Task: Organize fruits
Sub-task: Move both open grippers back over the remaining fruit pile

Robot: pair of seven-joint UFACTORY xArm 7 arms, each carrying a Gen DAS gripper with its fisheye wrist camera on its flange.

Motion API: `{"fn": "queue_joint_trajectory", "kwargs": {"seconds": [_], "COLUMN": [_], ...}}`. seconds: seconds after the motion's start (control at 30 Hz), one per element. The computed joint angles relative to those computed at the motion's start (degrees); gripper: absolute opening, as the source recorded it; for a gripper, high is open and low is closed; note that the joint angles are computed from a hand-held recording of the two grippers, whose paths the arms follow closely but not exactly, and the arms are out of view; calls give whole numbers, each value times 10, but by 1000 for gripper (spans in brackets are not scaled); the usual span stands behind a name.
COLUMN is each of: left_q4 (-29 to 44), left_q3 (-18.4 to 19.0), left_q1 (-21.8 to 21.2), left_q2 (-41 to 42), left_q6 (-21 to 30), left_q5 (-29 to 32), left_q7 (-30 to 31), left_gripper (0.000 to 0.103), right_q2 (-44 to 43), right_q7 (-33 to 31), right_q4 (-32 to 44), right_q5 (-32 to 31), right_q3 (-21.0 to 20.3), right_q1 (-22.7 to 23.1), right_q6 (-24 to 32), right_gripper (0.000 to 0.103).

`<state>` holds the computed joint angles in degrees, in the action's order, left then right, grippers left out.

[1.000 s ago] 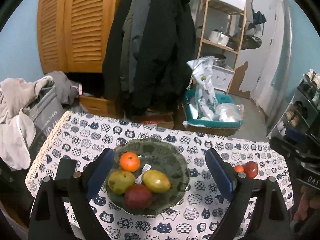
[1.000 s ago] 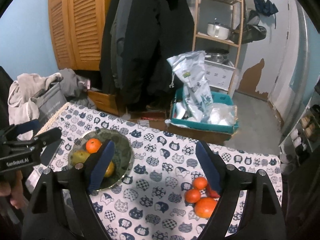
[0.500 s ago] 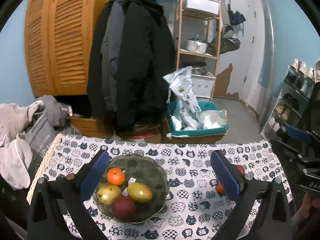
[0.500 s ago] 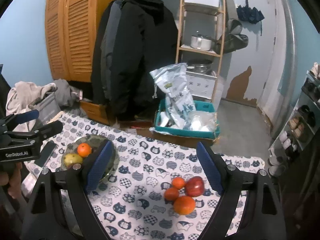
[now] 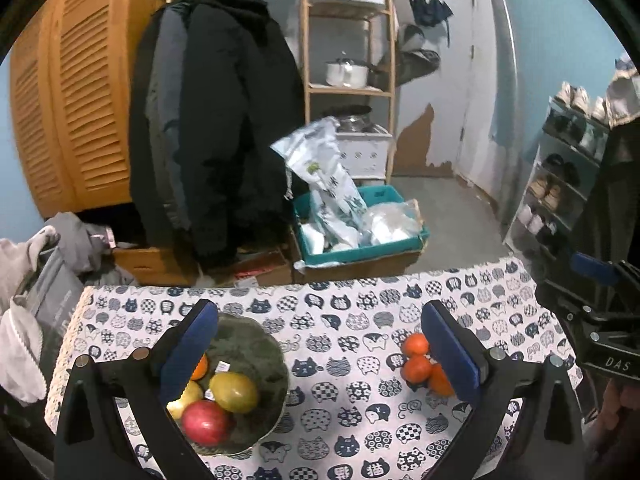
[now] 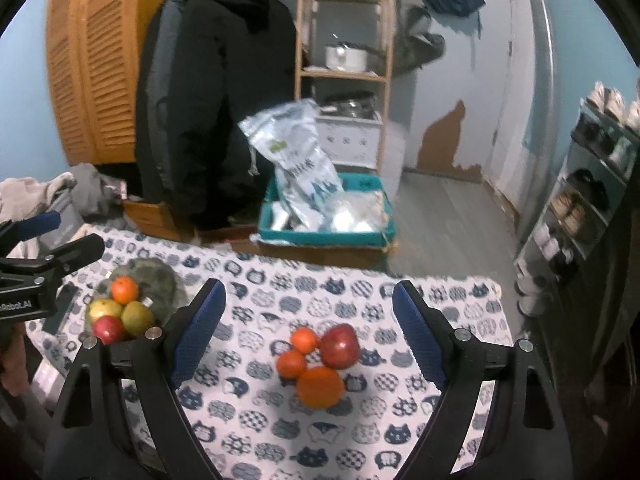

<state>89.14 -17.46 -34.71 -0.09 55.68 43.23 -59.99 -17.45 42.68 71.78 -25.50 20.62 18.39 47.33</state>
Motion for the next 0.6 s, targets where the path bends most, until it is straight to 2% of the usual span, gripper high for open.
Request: {"fn": "queue_joint_trajectory", "kwargs": {"seconds": [0.3,0.6], "left_q4": [45,55], "left_q3": [19,50], "left_q1": [-33,-61], "left_q2": [73,123], "left_q6": [1,4], "left_q5": [-22,-46], "left_q7": [24,45], "left_gripper": [102,102], "right_q2": [-21,5], "right_q7": [-17,-36], "right_q4": [-55,-87], "right_q5": [44,91], "right_q3": [-25,-41], "right_q1": [-9,-4], "right_q6": [5,2], "right_gripper": [85,85]}}
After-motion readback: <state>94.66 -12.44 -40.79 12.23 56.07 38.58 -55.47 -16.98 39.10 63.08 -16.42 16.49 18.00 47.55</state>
